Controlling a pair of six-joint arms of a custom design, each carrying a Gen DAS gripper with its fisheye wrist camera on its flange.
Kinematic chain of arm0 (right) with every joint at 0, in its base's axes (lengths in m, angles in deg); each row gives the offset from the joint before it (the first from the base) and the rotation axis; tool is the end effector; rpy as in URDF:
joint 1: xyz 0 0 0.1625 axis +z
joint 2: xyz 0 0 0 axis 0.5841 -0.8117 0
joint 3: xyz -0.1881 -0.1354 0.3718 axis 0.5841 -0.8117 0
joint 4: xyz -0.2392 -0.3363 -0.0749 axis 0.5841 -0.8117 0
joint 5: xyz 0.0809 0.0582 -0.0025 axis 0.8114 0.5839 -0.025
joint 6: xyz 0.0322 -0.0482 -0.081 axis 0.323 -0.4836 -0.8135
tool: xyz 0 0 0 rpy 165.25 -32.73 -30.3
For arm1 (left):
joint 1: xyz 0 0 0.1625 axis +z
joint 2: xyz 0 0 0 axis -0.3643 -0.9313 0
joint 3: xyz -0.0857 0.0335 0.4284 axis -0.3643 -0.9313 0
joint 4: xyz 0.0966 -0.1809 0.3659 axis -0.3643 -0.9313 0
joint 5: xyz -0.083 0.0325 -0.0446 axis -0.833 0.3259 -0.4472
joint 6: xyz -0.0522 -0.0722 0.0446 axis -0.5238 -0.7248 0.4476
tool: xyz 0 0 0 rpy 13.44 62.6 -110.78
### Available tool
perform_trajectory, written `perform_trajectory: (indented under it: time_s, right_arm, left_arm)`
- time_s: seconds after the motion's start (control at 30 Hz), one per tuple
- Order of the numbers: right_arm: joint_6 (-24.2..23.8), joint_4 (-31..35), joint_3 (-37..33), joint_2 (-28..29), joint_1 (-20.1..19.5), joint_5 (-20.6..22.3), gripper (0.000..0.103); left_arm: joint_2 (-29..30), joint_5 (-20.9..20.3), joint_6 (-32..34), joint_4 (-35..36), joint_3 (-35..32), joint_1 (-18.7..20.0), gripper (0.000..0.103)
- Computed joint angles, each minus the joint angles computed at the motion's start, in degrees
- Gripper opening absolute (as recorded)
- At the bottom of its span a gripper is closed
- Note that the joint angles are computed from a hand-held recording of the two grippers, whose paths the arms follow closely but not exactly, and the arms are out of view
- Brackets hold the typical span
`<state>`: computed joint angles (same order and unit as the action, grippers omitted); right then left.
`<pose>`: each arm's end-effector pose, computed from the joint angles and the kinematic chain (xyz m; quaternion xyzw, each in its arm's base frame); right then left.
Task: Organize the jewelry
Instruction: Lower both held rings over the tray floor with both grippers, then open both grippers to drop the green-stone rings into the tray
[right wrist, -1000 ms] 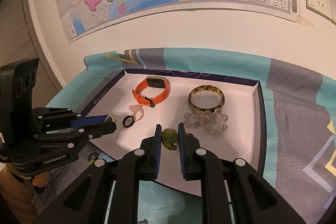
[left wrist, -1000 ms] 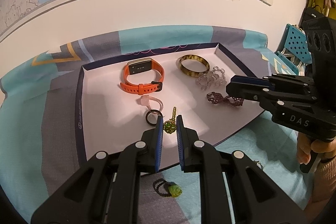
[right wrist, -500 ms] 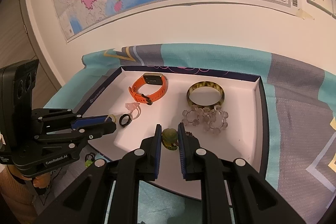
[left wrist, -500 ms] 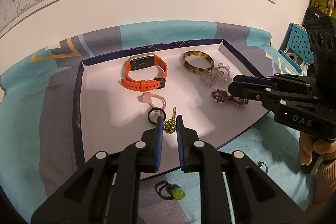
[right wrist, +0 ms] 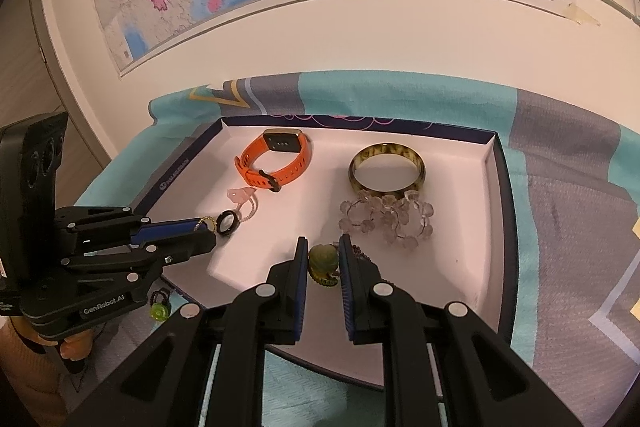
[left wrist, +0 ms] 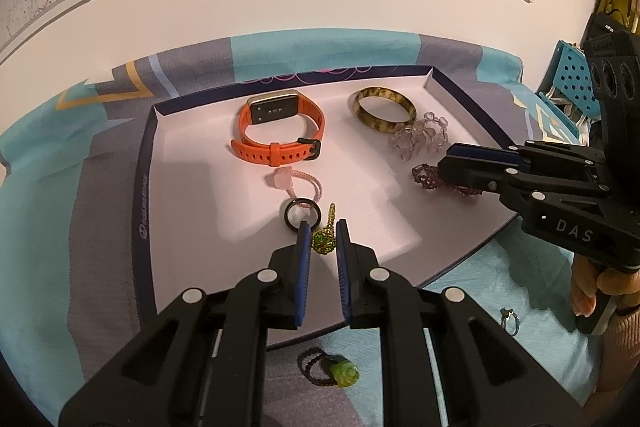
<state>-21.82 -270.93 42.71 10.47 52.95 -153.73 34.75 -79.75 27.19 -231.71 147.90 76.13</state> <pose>0.1033 -0.6115 0.1152 0.2930 -0.8925 0.2843 0.1915 -0.1730 -0.5876 0.0572 0.2464 0.8898 -0.2671 0.2761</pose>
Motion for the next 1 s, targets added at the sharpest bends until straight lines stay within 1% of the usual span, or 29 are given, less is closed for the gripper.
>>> perform_trajectory:
  time_s: [0.17,0.23,0.3,0.43,0.5,0.63,0.67,0.7,0.77,0.8,0.83,0.87,0.9,0.97,1.0]
  right_arm:
    - [0.4,-0.1,-0.4,0.5,0.0,-0.8,0.014]
    - [0.6,0.1,-0.6,0.7,-0.1,-1.1,0.015]
    - [0.8,0.3,-0.6,0.7,-0.2,-1.1,0.015]
    - [0.8,-0.6,-0.4,0.8,-0.1,-1.1,0.015]
    - [1.0,-0.7,-0.4,0.7,-0.2,-1.0,0.015]
    - [1.3,-1.1,0.0,0.4,-0.4,-0.5,0.017]
    - [1.3,-1.3,0.1,0.4,-0.4,-0.5,0.018]
    - [1.3,-1.7,0.3,0.3,-0.3,-0.3,0.022]
    - [1.4,-2.1,0.6,0.0,-0.3,-0.1,0.028]
    - [1.4,-2.6,0.9,-0.2,-0.3,0.1,0.036]
    - [1.4,-3.0,1.2,-0.3,-0.3,0.2,0.041]
    - [1.6,-3.6,1.5,-0.4,-0.3,0.3,0.043]
    - [1.6,-3.6,1.7,-0.7,-0.4,0.4,0.045]
    - [1.6,-4.0,2.2,-1.0,-0.4,0.7,0.046]
    - [1.6,-4.2,2.5,-1.2,-0.4,0.7,0.049]
  left_arm:
    - [0.2,0.2,-0.1,0.3,-0.2,0.0,0.013]
    - [0.2,-0.1,-0.2,0.5,-0.2,0.1,0.016]
    - [0.2,-0.2,-0.1,0.5,-0.1,0.1,0.024]
    - [0.0,-0.3,-0.1,0.1,0.3,0.0,0.028]
    - [-0.1,0.0,-0.1,-0.5,0.6,-0.1,0.034]
    - [-0.4,0.2,0.0,-1.6,1.3,-0.5,0.039]
    - [-0.4,0.4,0.1,-2.1,1.5,-0.6,0.042]
    - [-0.5,0.6,0.1,-2.5,1.7,-0.8,0.046]
    - [-0.7,1.2,0.5,-3.7,2.4,-1.3,0.048]
    - [-0.8,1.4,0.5,-4.1,2.6,-1.4,0.053]
    - [-0.9,1.5,0.6,-4.5,2.8,-1.6,0.056]
    - [-1.0,1.8,0.7,-5.4,3.3,-1.8,0.063]
    - [-1.1,1.8,0.8,-5.9,3.6,-2.0,0.065]
    - [-1.5,2.1,1.0,-7.0,4.4,-2.4,0.067]
    - [-1.7,2.6,1.2,-7.8,4.9,-2.7,0.069]
